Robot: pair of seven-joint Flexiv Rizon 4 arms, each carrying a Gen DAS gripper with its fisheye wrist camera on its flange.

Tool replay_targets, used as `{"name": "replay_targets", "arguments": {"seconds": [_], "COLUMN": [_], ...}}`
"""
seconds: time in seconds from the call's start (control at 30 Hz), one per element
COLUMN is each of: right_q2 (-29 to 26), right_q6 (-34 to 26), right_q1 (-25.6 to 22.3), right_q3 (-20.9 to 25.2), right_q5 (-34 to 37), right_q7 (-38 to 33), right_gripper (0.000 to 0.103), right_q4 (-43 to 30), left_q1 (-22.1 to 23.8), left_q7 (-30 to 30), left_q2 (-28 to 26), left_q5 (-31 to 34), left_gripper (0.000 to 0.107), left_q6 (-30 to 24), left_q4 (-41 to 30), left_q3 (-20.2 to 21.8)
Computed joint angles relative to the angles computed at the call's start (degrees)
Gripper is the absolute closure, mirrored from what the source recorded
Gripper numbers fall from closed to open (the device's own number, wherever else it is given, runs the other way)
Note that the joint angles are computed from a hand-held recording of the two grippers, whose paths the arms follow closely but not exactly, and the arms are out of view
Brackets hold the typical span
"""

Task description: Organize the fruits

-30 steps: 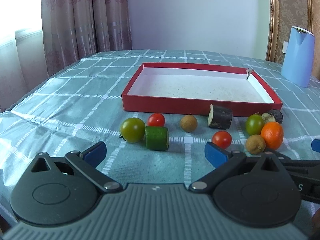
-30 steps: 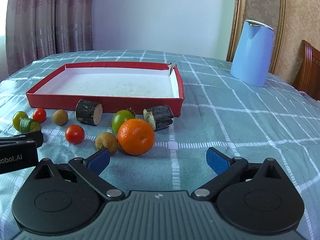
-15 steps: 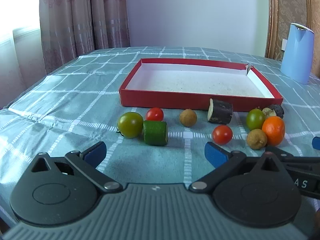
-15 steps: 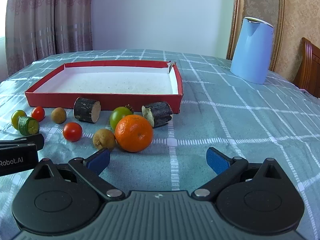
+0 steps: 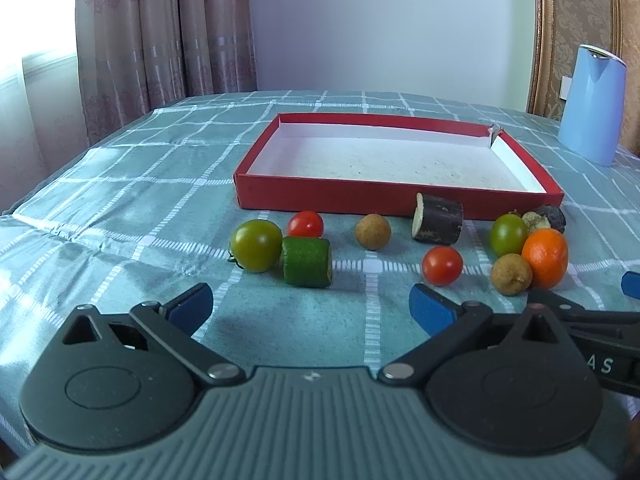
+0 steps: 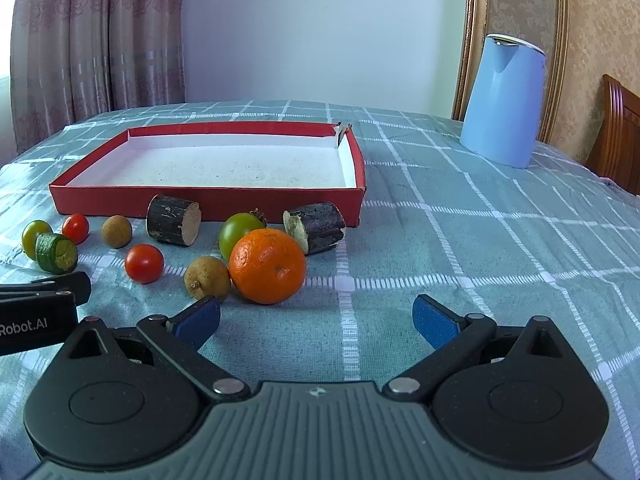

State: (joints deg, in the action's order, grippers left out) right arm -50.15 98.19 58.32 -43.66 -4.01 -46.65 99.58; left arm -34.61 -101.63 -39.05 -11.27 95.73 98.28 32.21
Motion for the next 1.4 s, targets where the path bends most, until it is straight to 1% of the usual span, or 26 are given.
{"name": "replay_targets", "arguments": {"seconds": [0.13, 1.4], "right_q2": [0.28, -0.17], "right_q6": [0.03, 0.53], "right_q1": [-0.68, -0.58], "right_q3": [0.83, 0.85], "right_q5": [-0.05, 0.81], "right_q7": [-0.04, -0.22], "right_gripper": [0.000, 0.000], "right_q4": [-0.11, -0.19], "left_q1": [0.23, 0.59], "left_q7": [0.01, 2.29], "left_q2": [0.05, 0.29], "left_q5": [0.11, -1.92], "left_gripper": [0.004, 0.004], "left_q6": [0.19, 1.54], "left_q4": [0.03, 1.14], "left_q3": [-0.29, -1.47]}}
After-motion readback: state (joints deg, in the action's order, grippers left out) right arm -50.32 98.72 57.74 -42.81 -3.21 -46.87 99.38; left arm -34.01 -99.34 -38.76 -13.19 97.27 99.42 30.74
